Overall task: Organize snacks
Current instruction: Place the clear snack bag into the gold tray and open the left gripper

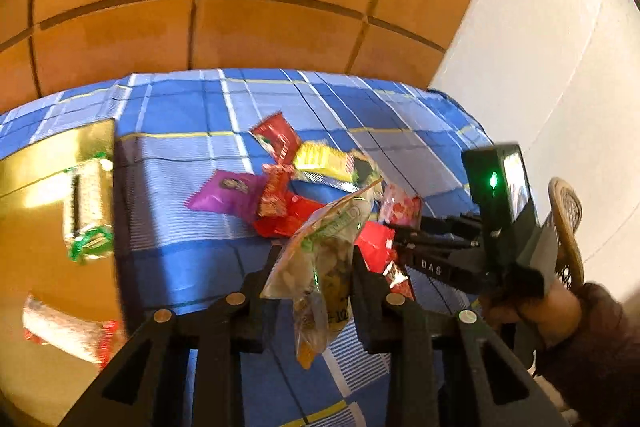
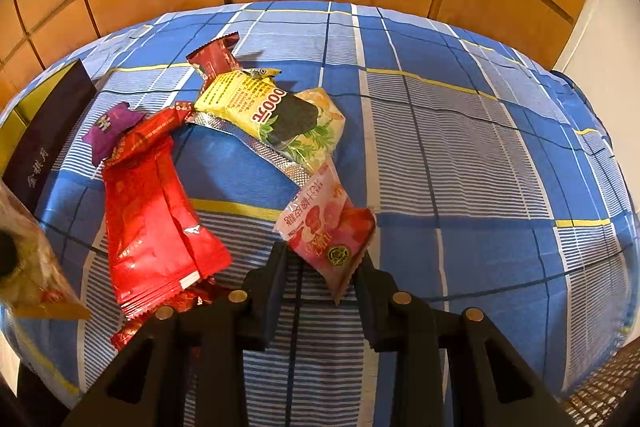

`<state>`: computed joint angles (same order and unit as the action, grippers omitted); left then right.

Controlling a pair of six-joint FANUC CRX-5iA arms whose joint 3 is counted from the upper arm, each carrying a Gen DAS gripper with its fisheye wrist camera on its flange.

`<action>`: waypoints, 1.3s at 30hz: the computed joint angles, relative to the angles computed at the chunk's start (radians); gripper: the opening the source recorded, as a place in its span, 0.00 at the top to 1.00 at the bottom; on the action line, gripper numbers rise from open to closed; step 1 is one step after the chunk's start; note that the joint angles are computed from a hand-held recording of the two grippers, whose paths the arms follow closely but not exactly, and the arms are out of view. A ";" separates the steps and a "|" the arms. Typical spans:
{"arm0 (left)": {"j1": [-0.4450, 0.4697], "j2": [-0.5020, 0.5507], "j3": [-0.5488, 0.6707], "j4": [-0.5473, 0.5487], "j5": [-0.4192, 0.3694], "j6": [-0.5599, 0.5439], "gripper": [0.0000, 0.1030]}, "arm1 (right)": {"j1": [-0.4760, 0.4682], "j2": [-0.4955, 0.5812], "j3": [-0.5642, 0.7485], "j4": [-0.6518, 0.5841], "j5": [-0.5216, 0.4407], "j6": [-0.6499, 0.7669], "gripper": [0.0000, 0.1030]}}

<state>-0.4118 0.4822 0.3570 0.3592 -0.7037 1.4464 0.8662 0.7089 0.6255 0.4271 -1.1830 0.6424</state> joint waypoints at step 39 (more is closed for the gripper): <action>0.198 0.123 0.376 -0.454 -0.404 0.590 0.61 | 0.003 -0.009 -0.024 0.017 0.027 -0.035 0.68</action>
<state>-0.2141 0.6048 0.7330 -0.0949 -1.1075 2.0367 0.8690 0.7003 0.6012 0.4438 -1.1561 0.6076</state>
